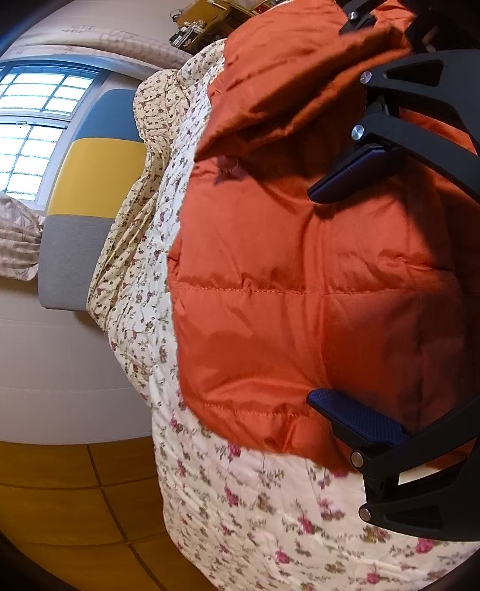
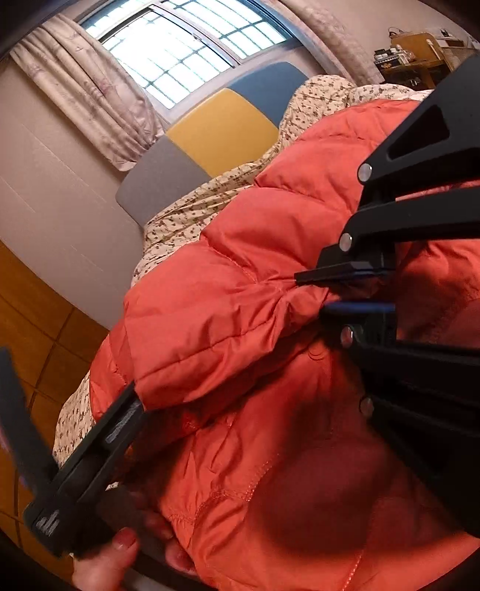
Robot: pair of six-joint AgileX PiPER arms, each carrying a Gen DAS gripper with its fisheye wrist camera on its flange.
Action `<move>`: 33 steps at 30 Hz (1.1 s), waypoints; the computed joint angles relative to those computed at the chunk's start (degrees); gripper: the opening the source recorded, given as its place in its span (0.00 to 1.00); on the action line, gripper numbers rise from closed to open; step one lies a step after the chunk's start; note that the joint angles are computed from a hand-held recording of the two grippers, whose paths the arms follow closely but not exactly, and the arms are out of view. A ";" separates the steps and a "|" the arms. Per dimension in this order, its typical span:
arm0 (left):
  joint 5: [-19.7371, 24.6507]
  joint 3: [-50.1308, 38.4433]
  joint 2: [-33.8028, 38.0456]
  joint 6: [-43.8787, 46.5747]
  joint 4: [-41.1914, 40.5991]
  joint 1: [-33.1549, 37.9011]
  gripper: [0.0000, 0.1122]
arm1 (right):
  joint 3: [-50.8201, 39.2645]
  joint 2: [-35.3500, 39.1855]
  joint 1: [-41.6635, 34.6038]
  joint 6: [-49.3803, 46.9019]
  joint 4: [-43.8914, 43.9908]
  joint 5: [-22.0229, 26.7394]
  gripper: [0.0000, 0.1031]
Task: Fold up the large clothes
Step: 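Lay the sleeve over the jacket body and open the right tool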
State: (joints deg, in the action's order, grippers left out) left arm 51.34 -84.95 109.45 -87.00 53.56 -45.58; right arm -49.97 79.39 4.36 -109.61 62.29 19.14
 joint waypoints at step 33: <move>1.40 -32.16 20.05 21.05 -13.63 -1.20 0.89 | -59.54 42.27 -30.92 75.60 -13.67 36.72 0.36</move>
State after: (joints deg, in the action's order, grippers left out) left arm 52.73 -117.11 129.50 -65.95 39.93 -46.77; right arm -109.51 121.67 -26.55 -34.01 48.62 55.86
